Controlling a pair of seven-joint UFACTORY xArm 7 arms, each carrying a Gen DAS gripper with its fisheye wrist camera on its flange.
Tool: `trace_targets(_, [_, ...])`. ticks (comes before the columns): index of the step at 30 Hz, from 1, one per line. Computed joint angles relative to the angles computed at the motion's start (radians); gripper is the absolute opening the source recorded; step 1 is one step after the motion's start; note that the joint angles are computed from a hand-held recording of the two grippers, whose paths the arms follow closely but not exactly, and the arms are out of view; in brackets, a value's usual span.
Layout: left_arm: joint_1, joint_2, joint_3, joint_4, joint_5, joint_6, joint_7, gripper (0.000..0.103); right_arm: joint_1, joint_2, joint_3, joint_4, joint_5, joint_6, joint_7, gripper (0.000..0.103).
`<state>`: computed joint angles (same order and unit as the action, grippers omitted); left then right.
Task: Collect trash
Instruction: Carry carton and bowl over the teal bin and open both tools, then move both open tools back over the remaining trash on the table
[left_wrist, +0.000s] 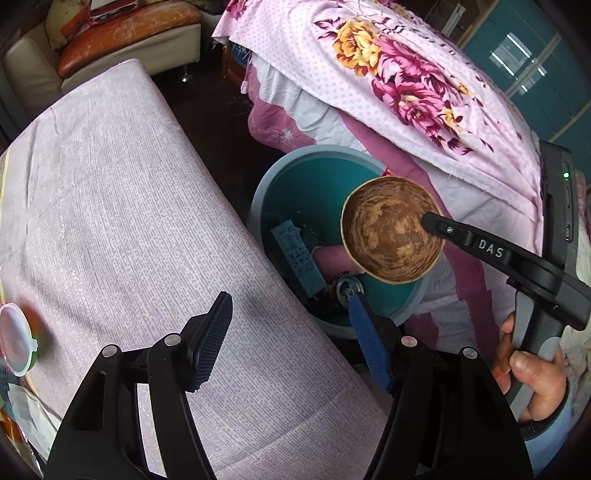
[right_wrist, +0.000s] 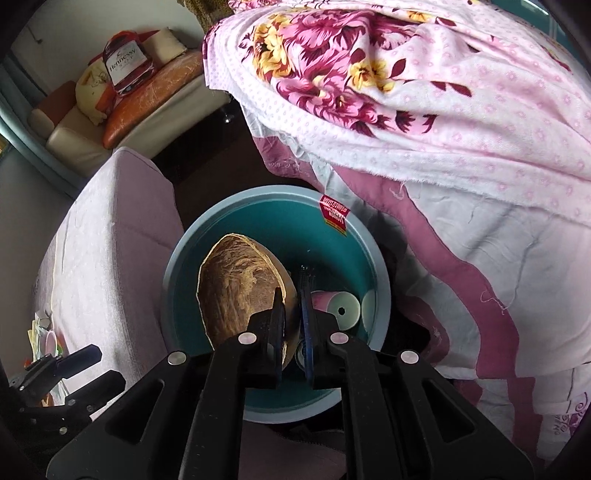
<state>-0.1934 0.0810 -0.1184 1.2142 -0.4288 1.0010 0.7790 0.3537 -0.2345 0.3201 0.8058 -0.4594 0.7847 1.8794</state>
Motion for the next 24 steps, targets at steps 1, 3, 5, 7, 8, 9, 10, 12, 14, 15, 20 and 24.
trace_targets(1, [0.004, -0.001, 0.002, 0.0, -0.004, 0.004, 0.003, 0.067, 0.002, 0.012, -0.001, 0.001, 0.006, -0.01, -0.002, 0.01])
trace_targets(3, [0.011, -0.006, 0.008, 0.0, -0.012, 0.009, 0.01, 0.067, 0.005, 0.037, -0.01, -0.001, 0.018, -0.047, -0.011, 0.012])
trace_targets(5, [0.018, -0.01, 0.012, 0.0, -0.018, 0.014, 0.014, 0.067, 0.01, 0.055, -0.019, -0.003, 0.035, -0.078, -0.022, 0.015])
trace_targets(7, [0.025, -0.01, 0.016, 0.003, -0.024, 0.02, 0.017, 0.067, 0.014, 0.066, -0.019, 0.0, 0.031, -0.088, -0.007, 0.016])
trace_targets(8, [0.027, -0.01, 0.018, 0.004, -0.026, 0.021, 0.016, 0.067, 0.016, 0.066, -0.018, 0.004, 0.029, -0.079, -0.002, 0.016])
trace_targets(9, [0.03, -0.011, 0.019, 0.003, -0.027, 0.022, 0.015, 0.067, 0.018, 0.064, -0.017, 0.007, 0.025, -0.072, 0.003, 0.016])
trace_targets(10, [0.033, -0.012, 0.021, 0.004, -0.029, 0.024, 0.016, 0.067, 0.02, 0.06, -0.016, 0.008, 0.021, -0.067, 0.009, 0.021])
trace_targets(12, [0.04, -0.013, 0.025, 0.003, -0.035, 0.031, 0.019, 0.067, 0.024, 0.051, -0.009, 0.02, 0.007, -0.032, 0.022, 0.03])
trace_targets(14, [0.046, -0.022, 0.028, -0.006, -0.039, 0.033, 0.023, 0.067, 0.027, 0.047, -0.004, 0.033, -0.003, -0.006, 0.029, 0.037])
trace_targets(15, [0.048, -0.025, 0.03, -0.009, -0.039, 0.036, 0.025, 0.067, 0.029, 0.043, -0.004, 0.038, -0.005, 0.004, 0.029, 0.042])
trace_targets(20, [0.065, -0.049, 0.044, -0.025, -0.052, 0.05, 0.041, 0.067, 0.041, 0.042, 0.009, 0.087, -0.021, 0.052, 0.037, 0.063])
trace_targets(24, [0.083, -0.073, 0.061, -0.035, -0.074, 0.061, 0.063, 0.067, 0.054, 0.049, 0.013, 0.132, -0.024, 0.079, 0.017, 0.067])
